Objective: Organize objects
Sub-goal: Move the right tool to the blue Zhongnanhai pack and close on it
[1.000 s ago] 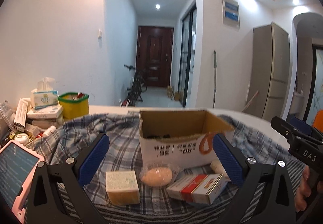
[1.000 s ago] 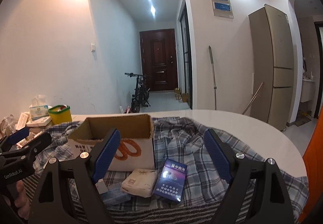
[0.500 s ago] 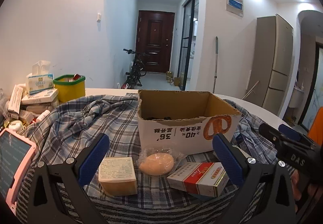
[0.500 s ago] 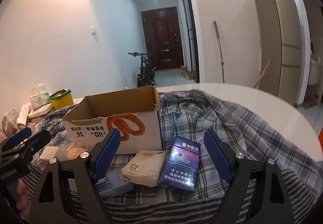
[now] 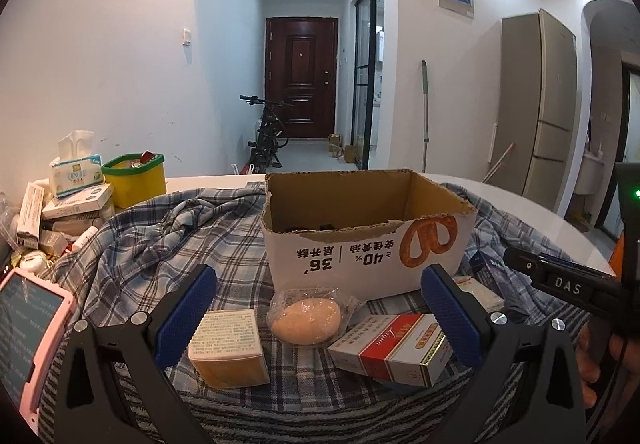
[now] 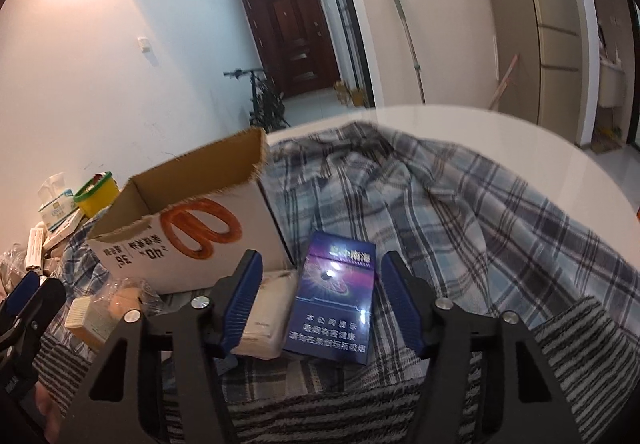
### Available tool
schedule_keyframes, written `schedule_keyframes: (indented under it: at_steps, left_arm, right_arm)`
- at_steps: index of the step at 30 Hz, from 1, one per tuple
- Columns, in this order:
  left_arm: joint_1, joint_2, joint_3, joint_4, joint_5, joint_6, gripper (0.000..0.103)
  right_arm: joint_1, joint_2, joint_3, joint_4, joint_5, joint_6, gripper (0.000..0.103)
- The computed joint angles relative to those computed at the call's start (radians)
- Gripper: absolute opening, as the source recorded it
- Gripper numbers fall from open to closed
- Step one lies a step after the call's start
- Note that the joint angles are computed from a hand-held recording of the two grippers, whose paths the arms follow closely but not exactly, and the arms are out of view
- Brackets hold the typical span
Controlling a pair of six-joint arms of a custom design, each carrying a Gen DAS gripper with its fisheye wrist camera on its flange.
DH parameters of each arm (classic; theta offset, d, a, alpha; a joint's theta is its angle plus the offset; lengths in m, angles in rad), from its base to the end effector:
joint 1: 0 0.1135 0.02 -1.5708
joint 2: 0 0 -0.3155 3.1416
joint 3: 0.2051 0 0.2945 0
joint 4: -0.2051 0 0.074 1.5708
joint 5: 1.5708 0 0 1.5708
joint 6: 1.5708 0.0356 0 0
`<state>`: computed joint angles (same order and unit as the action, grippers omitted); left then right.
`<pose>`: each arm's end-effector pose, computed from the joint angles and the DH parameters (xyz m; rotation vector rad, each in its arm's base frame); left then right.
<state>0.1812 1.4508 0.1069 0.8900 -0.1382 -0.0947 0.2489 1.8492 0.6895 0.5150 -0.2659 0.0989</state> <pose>0.1995 0.0415 0.1114 -0.3649 1.9923 0.1946 0.3500 0.0986 0.1114 -0.3152 2.2099 0.4858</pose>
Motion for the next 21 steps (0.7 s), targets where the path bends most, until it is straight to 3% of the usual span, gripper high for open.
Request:
schedule_keyframes:
  at_steps: [4,9,11,14,18,19,21]
  left_arm:
    - [-0.043,-0.045,0.031,-0.108,-0.021,0.014,0.103]
    - [-0.129,-0.202,0.087,-0.364,-0.035,-0.032,0.103]
    - [-0.171,-0.206,0.084,-0.346,-0.056,-0.044,0.103]
    - [-0.274,-0.089,0.097,-0.24,-0.225,-0.041,0.103]
    - [-0.334,0.085,0.107,-0.084,-0.377,-0.011,0.103]
    - [-0.339,0.109,0.114,-0.076,-0.404,0.005,0.103]
    - [-0.308,0.106,0.103,-0.061,-0.359,0.004,0.103]
  right_arm:
    - [-0.014,0.029,0.039,-0.067,-0.032,0.01,0.055]
    - [-0.026,0.036,0.039,-0.07,-0.053,0.018,0.053]
    - [-0.032,0.04,0.042,-0.078,-0.072,0.019,0.053]
    - [-0.039,0.046,0.05,-0.092,-0.084,0.027,0.053]
    - [-0.043,0.075,0.094,-0.167,-0.084,0.035,0.053]
    - [-0.044,0.083,0.106,-0.186,-0.086,0.037,0.053]
    - [-0.044,0.091,0.115,-0.197,-0.088,0.044,0.053]
